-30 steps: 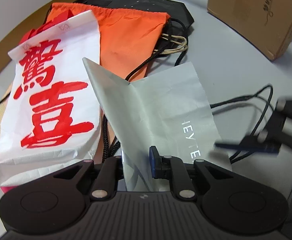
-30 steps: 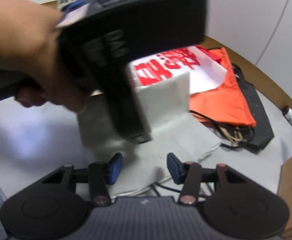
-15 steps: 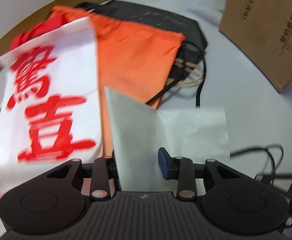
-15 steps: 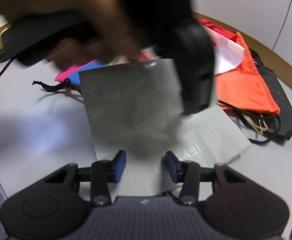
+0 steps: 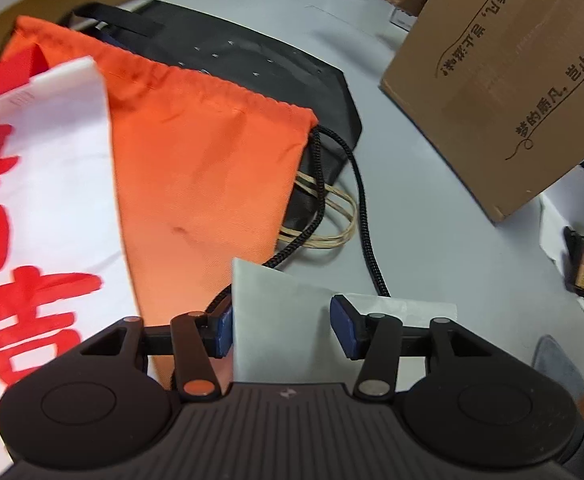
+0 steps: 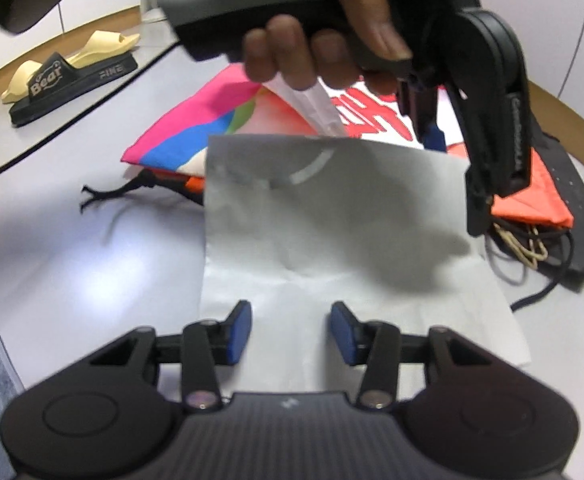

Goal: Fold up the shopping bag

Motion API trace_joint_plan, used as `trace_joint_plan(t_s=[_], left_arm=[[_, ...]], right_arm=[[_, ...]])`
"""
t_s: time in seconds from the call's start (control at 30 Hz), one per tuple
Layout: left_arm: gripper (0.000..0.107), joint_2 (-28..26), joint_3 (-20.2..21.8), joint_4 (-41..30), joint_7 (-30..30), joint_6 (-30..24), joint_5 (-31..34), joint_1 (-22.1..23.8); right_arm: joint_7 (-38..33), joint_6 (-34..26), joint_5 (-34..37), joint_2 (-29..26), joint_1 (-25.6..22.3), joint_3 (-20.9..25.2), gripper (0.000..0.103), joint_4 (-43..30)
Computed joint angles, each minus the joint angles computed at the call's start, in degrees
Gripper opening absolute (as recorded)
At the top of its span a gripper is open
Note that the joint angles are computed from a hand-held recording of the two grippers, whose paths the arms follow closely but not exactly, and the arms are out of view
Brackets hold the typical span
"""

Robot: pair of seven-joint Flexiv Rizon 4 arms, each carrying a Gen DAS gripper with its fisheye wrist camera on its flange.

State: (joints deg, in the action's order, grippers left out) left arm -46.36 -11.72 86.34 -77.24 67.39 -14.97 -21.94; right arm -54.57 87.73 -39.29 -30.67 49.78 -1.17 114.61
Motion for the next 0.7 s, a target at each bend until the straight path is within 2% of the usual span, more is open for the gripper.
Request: trace_joint_plan(t_s=[0.13,0.2,0.3,0.5,0.7], left_arm=[[0.021,0.79,-1.97,2.25,0.03,1.86,-1.95,1.44],[0.018,1.86,-2.46,3.95,-0.19,3.00,-2.65,1.88],[0.015,3.90,-1.71,6.85,-1.96,5.09,-2.89,1.60],[0.014,10.63,6.19,16.36,-14.27,10.08,0.61,-3.35],[0.014,14.14,12.55,20.55,-26.81,9.41,6.98,-8.08]], right_arm=[[-1.79,-1.03,1.29,0.04,-2.03,2.74,0.047,-0.44],[-3.04,-1.84,1.82,0.30,-2.95,4.07,0.047,-0.42],[-3.19,-2.09,1.60,1.08,-2.67,3.76,0.050,0.46],[-0.27,-1.02,0.10,3.16,-1.36,1.30,0.062,3.49],[4.19,0.23,0.72,3.00,-1.18,0.08,0.061,3.49]])
